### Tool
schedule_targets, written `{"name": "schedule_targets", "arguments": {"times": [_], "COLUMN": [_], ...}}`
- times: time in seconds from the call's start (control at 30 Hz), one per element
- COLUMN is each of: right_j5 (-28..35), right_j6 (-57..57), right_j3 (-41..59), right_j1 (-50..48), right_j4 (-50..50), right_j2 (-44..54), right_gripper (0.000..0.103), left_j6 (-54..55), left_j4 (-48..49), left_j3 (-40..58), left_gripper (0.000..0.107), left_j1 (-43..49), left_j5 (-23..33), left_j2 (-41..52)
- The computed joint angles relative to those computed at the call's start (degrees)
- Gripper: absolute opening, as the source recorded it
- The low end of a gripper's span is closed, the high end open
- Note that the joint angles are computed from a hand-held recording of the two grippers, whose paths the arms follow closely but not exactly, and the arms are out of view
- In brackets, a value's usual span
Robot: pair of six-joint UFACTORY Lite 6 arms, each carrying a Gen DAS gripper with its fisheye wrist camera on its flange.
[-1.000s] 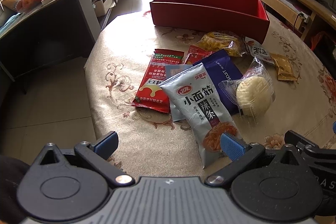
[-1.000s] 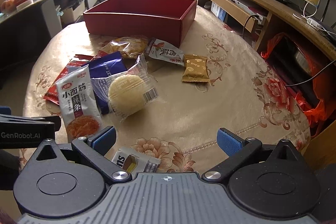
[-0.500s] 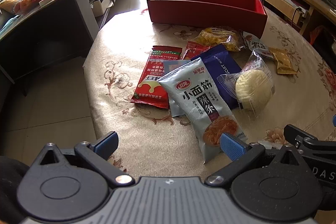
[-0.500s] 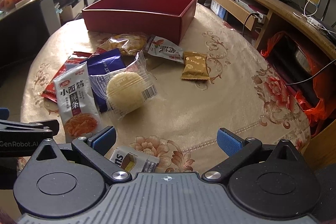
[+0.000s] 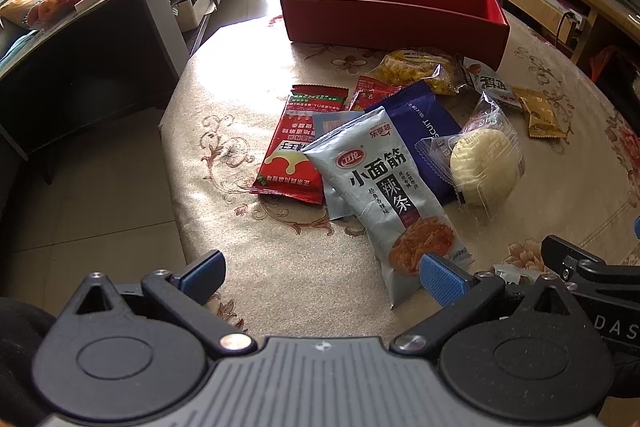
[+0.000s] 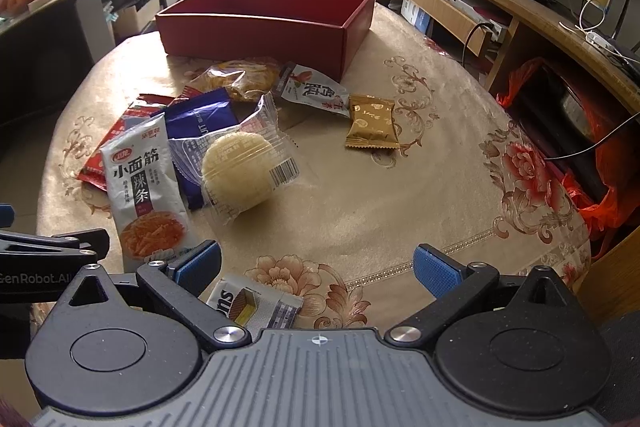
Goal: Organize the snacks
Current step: 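Move the right gripper toward the white Kaprons wafer packet on the table, then close the right gripper on the white Kaprons wafer packet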
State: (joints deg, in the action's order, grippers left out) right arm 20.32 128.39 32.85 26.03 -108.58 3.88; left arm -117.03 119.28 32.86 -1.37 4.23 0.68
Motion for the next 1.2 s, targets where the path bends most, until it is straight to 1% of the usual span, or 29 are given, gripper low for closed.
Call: {"name": "schedule_targets", "arguments": {"times": [0.4, 0.53, 0.63, 0.77, 0.93, 1.03, 1.2], "right_j5": [-0.3, -0.59, -0.75, -0.73, -0.99, -1.19, -1.97], "right_j6": [-1.68, -2.59, -3.34, -4.1, -5.09, -5.09, -6.14], "right_j3": [0.26, 0.55, 0.66, 0.82, 1.02, 1.14, 1.14], "right_j1": [0.16, 0.19, 0.66, 0.99, 0.98, 0.95, 0.61], "right_j4": [1.82, 2.78, 3.75, 4.7, 5.7, 5.88, 7.33], "right_j2": [0.4, 0.84, 1.27, 1.47, 1.7, 1.97, 2.62], "right_gripper": [0.103, 0.103, 0.103, 0.103, 0.103, 0.103, 0.103], "left_j6": [-0.68, 4.35, 9.9, 12.09, 17.27, 18.23, 20.8], "left_j4": [0.94, -4.1, -9.69, -11.57, -16.66, -17.55, -19.99], "left_j3": [-0.48, -0.47, -0.41, -0.55, -0.42, -0.05, 0.49], "left_gripper": [0.1, 0.097, 0.095, 0.095, 0.095, 0.095, 0.095], "left_j1": [-0.37, -0.75, -1.23, -1.03, -1.16, -1.14, 0.06], "left_j5": [0.8, 1.02, 1.6, 1.43, 1.59, 1.49, -0.06], "left_j2": [0.26, 0.33, 0.52, 0.24, 0.41, 0.84, 1.15]}}
